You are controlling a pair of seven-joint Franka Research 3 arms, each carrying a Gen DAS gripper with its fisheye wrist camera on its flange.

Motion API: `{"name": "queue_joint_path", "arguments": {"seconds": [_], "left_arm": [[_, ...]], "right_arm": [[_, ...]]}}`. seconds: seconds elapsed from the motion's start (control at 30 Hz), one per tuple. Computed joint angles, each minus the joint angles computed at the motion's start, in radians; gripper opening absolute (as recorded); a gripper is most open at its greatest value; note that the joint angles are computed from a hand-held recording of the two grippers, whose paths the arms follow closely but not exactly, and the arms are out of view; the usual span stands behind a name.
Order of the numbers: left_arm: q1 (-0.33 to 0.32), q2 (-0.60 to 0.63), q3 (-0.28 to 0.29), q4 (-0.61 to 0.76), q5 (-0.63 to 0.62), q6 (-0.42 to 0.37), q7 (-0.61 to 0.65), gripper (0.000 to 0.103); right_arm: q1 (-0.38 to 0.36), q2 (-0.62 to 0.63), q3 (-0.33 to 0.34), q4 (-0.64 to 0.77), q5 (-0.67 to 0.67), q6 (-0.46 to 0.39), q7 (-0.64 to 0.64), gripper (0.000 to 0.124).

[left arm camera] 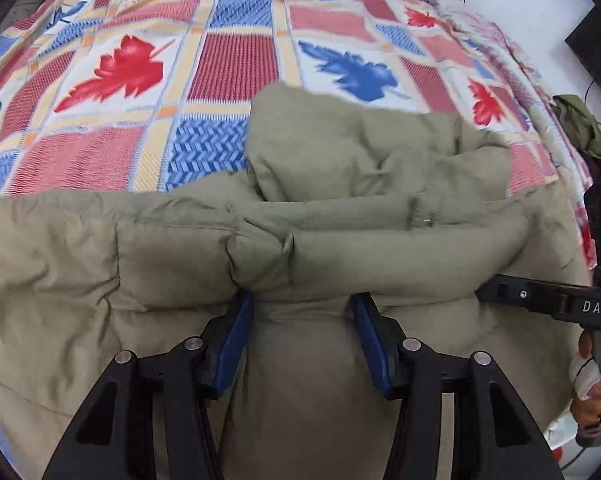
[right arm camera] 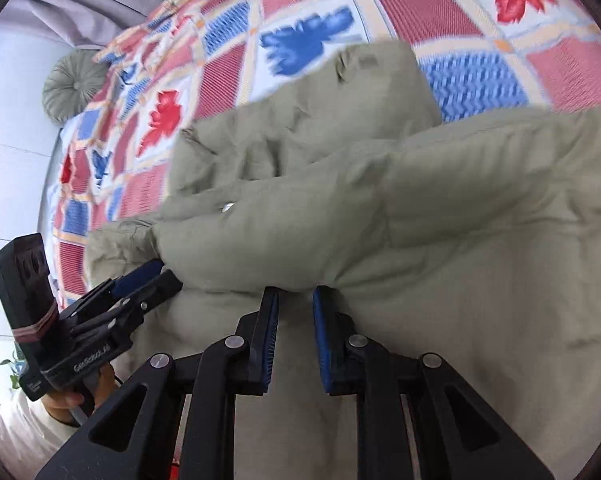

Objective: Fold large clothes

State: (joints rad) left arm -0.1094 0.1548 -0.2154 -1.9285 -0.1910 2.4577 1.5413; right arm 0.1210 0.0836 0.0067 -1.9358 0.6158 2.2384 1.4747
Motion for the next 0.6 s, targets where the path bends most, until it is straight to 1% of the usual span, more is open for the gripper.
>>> {"name": "queue_joint_path", "arguments": {"seconds": [0.03, 0.07, 0.1, 0.17, 0.27, 0.37, 0.4, 0.5, 0.57, 0.6], "left_arm": [[-0.004, 0.012, 0.002, 0.005, 0.023, 0.006, 0.001, 0.054], [-0.005, 0.021, 0.001, 0.013, 0.034, 0.009, 0.007, 0.054], [0.002, 0.027, -0.002, 0.023, 0.019, 0.003, 0.026, 0.054], [0.025, 0.023, -0.007, 0.032, -0.034, -0.013, 0.075, 0.054], [0.039, -0.001, 0.012, 0.026, -0.025, -0.012, 0.088, 0.054], [0.049, -0.025, 0.047, 0.020, 0.056, -0.002, 0.033, 0.054], [0.057, -0.031, 0.053, 0.017, 0.057, 0.000, 0.019, 0.054], [0.073, -0.033, 0.081, 0.006, 0.118, 0.018, -0.090, 0.054], [0.083, -0.015, 0.091, 0.003, 0.143, 0.029, -0.164, 0.054], [0.090, -0.001, 0.091, 0.005, 0.143, 0.035, -0.180, 0.054]], "right_arm": [[-0.003, 0.016, -0.001, -0.003, 0.014, 0.009, -0.017, 0.014], [-0.005, 0.034, 0.000, 0.001, 0.026, 0.018, -0.032, 0.010], [-0.007, 0.050, 0.000, 0.011, 0.029, 0.022, -0.035, 0.006], [-0.019, 0.063, -0.001, 0.027, 0.048, 0.014, -0.053, 0.005], [-0.035, 0.043, -0.020, 0.028, -0.014, 0.019, -0.057, 0.005], [-0.062, 0.019, -0.049, 0.019, -0.078, 0.043, -0.013, 0.005], [-0.072, 0.010, -0.060, 0.011, -0.108, 0.062, 0.020, 0.005], [-0.100, -0.019, -0.084, -0.026, -0.172, 0.122, 0.124, 0.005], [-0.111, -0.034, -0.091, -0.060, -0.234, 0.165, 0.200, 0.005], [-0.116, -0.034, -0.092, -0.070, -0.253, 0.178, 0.227, 0.005]]}}
